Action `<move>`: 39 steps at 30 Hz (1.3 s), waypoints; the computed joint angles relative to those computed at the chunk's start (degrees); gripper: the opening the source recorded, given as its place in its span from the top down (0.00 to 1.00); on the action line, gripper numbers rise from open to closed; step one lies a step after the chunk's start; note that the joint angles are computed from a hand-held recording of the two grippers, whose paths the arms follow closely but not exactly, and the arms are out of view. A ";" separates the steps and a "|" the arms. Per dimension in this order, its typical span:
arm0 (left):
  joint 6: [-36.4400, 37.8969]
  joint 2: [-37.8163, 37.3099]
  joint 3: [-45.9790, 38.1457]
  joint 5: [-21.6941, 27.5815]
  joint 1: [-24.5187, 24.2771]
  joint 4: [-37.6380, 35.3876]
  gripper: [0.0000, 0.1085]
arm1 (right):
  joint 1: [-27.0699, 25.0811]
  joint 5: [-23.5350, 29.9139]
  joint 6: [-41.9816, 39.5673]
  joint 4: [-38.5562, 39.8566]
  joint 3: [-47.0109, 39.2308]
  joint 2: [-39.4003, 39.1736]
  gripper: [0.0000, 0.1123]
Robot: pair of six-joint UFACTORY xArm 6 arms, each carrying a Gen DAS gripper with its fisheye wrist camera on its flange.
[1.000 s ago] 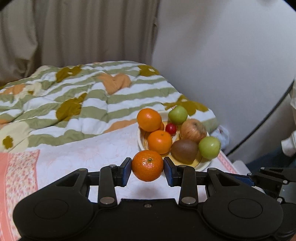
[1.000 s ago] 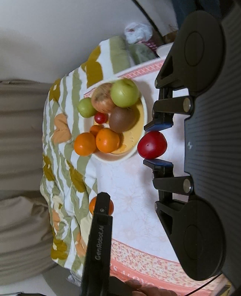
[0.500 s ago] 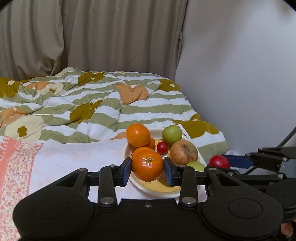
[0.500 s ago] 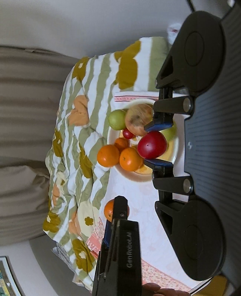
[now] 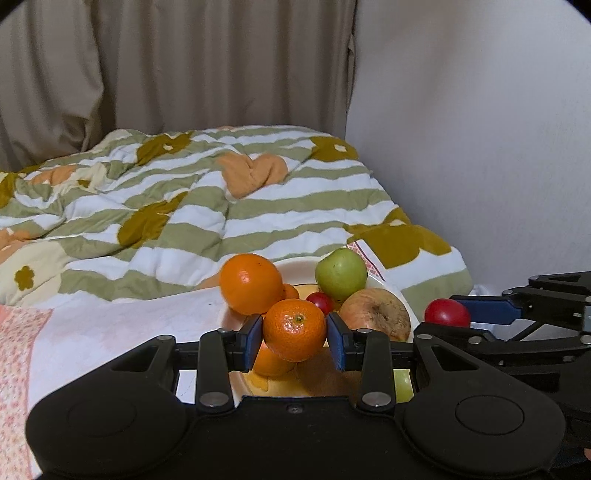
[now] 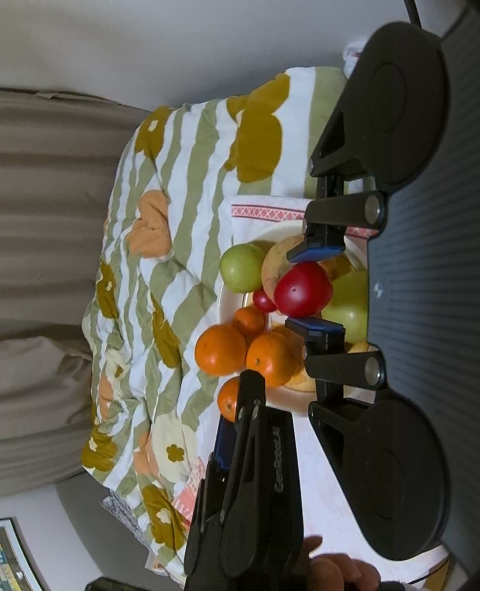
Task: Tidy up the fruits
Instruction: 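Open both tools to drop the mandarin and red tomato into the bowl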
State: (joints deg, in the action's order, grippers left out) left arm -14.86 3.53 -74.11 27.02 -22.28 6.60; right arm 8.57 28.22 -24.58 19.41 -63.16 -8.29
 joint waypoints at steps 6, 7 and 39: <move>4.67 4.48 -3.28 0.82 -0.21 -2.54 0.62 | -1.28 0.05 1.77 -0.78 -1.11 1.90 0.58; 5.14 4.89 -3.54 0.92 -0.28 -2.71 0.62 | -1.46 0.03 2.04 -0.90 -1.16 2.02 0.58; -21.59 -18.96 18.08 -0.45 4.71 16.86 0.16 | 5.94 -0.77 -7.03 5.48 1.69 1.50 0.58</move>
State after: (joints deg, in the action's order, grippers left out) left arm -36.45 -15.43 -56.03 26.57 -17.57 23.45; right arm 14.51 27.46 -31.61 24.89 -61.47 -6.79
